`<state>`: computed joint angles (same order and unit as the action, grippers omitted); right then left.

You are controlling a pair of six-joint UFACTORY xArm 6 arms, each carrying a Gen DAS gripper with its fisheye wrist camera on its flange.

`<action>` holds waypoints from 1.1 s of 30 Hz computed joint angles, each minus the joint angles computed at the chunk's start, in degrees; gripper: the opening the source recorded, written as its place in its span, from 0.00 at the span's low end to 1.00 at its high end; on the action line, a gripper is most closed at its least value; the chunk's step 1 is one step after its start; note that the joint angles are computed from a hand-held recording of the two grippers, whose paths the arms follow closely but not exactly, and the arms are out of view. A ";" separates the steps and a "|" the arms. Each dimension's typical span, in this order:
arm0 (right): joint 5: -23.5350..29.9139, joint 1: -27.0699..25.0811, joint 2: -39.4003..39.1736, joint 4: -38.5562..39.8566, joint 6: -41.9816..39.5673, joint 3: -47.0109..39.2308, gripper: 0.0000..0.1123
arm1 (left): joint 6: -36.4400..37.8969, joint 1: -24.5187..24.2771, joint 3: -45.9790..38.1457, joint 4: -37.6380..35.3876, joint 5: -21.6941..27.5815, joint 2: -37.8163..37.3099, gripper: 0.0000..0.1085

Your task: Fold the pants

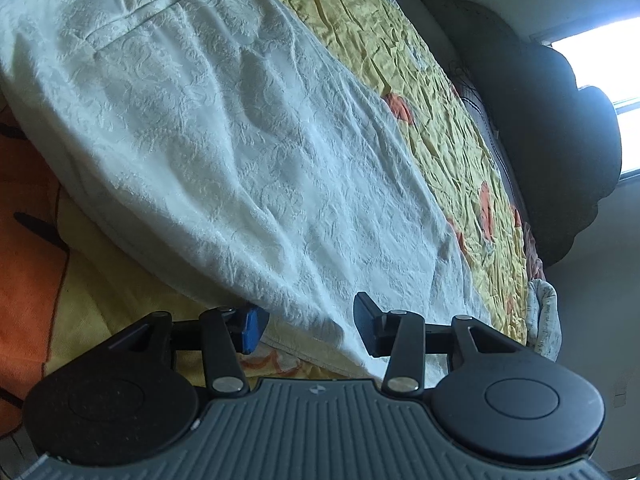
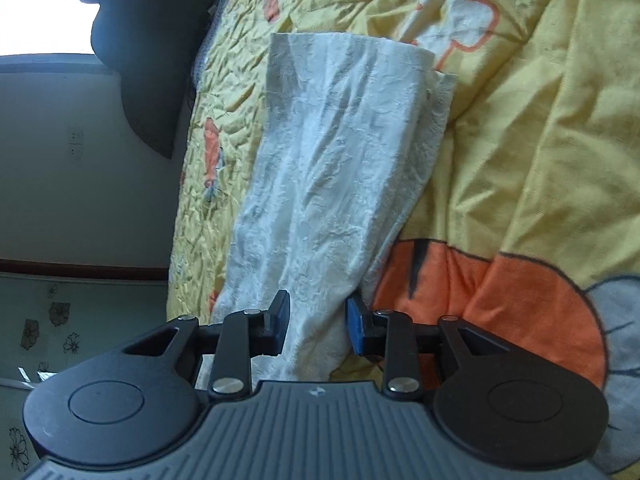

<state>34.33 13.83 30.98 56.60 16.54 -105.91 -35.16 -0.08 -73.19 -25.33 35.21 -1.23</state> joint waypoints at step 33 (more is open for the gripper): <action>-17.21 1.77 -8.21 -7.06 3.85 11.83 0.19 | -4.55 6.15 12.17 8.25 -3.49 -12.76 0.55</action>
